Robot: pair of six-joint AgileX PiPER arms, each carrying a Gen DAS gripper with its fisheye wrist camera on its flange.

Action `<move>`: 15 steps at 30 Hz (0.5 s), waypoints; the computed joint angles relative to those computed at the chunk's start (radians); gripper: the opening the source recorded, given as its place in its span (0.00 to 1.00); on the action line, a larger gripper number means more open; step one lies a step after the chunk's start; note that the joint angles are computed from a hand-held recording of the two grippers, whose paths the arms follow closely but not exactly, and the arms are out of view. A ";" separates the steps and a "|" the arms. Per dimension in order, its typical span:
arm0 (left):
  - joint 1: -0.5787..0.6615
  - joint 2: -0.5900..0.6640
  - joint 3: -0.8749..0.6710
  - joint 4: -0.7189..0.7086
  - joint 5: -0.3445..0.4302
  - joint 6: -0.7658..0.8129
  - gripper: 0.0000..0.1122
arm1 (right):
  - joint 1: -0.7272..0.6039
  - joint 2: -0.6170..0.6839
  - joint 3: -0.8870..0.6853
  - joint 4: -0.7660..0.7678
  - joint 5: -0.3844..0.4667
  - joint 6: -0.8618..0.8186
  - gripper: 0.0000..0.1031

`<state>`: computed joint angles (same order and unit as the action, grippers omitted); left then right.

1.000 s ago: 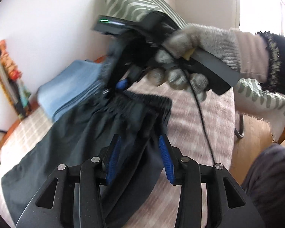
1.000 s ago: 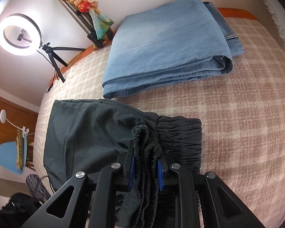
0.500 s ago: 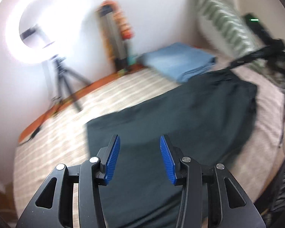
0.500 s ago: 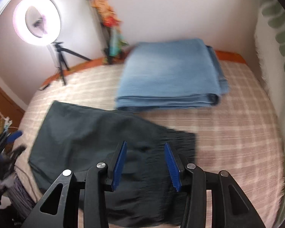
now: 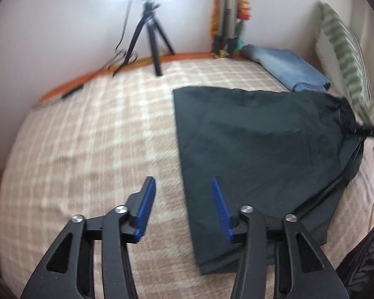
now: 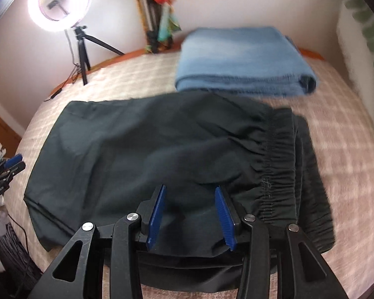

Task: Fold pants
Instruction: 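Lower the waistband onto the trousers and open the right tool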

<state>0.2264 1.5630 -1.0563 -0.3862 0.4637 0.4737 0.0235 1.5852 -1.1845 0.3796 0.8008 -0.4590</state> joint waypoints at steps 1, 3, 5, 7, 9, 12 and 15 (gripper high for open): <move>0.036 0.012 -0.005 -0.091 0.031 0.068 0.46 | 0.000 0.007 0.005 -0.005 -0.010 0.013 0.41; 0.080 0.034 -0.016 -0.182 0.079 0.129 0.47 | 0.004 0.013 0.014 -0.013 -0.030 0.028 0.41; 0.123 0.065 -0.034 -0.275 0.142 0.189 0.47 | 0.021 0.012 0.024 -0.041 -0.056 0.054 0.41; 0.155 0.092 -0.049 -0.344 0.193 0.225 0.47 | 0.044 0.013 0.030 -0.087 -0.080 0.092 0.41; 0.181 0.114 -0.060 -0.402 0.242 0.251 0.47 | 0.046 0.009 0.031 -0.086 -0.086 0.112 0.41; 0.191 0.130 -0.063 -0.441 0.271 0.282 0.47 | 0.058 -0.026 0.039 -0.091 -0.096 0.146 0.42; 0.178 0.143 -0.070 -0.444 0.274 0.293 0.47 | 0.079 -0.074 0.049 -0.089 -0.108 0.159 0.61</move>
